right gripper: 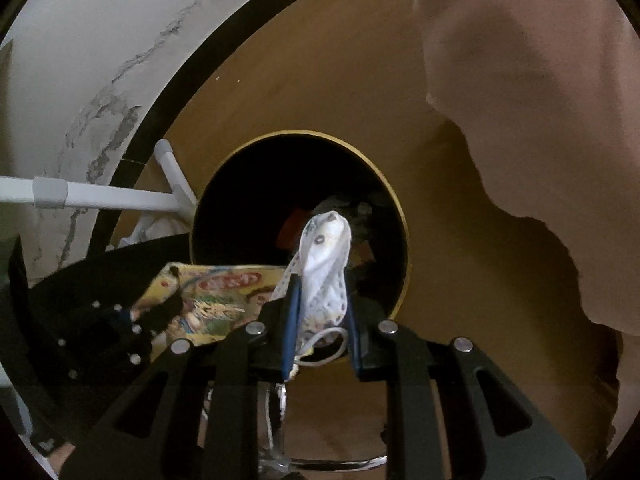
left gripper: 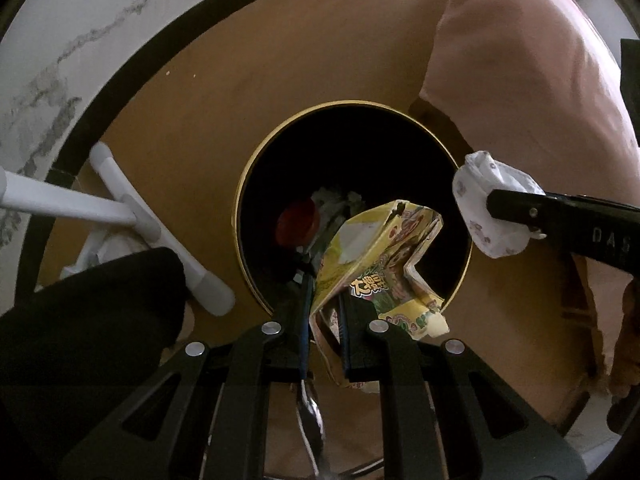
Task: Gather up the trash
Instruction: 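Carry the snack bag and white cloth over the bin and release both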
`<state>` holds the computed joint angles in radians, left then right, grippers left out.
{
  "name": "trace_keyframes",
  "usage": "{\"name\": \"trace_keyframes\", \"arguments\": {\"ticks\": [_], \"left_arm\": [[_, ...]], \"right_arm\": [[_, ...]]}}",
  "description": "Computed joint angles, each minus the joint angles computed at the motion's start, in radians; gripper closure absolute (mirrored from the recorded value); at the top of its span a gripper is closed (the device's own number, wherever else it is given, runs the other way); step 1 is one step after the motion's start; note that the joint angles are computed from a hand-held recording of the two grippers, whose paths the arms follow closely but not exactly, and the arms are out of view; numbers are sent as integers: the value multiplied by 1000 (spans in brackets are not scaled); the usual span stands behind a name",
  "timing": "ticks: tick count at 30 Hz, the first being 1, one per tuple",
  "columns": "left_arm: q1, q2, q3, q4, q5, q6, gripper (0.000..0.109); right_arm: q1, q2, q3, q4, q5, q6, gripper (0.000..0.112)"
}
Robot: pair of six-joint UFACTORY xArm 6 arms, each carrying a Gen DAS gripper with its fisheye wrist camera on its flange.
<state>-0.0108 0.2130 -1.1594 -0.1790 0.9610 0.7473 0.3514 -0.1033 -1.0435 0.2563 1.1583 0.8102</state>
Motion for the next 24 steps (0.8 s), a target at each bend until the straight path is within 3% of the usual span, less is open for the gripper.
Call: {"name": "trace_keyframes", "arguments": {"ticks": [1, 2, 3, 4, 5, 8, 11, 13, 15, 18, 20, 22, 24], "left_arm": [[-1, 8, -5, 1, -7, -2, 96], [-3, 0, 4, 0, -17, -5, 81], [-4, -5, 7, -16, -15, 3, 64], [-2, -11, 13, -34, -22, 21, 24], [-3, -27, 32, -61, -48, 52, 14], [-14, -64, 68, -106, -77, 130, 14], [-23, -90, 89, -105, -47, 169, 14], [-24, -124, 95, -140, 10, 220, 14], [-24, -208, 121, -217, 80, 319, 14], [-6, -348, 115, -350, 265, 497, 14], [23, -426, 68, -429, 409, 574, 14], [75, -472, -10, -520, 531, 612, 14], [162, -468, -148, -630, 646, 602, 14]], "right_arm": [[-1, 4, -3, 9, -1, -7, 87], [-7, 13, -3, 30, -13, -4, 80], [-9, 17, -9, 26, -13, 8, 56], [-4, 21, -20, 2, -8, 19, 39], [-3, 17, -26, -21, -6, 45, 38], [-12, -6, -43, -44, 21, 31, 37], [-13, -45, -77, -104, 70, 129, 36], [-7, -30, -211, -219, 258, 187, 30], [48, -9, -382, -427, 468, 223, 24], [154, 65, -671, -741, 782, 175, 16], [244, 142, -880, -951, 940, 107, 16], [329, 238, -1089, -1158, 1027, 52, 16], [385, 336, -1299, -1313, 1035, -33, 16]]}}
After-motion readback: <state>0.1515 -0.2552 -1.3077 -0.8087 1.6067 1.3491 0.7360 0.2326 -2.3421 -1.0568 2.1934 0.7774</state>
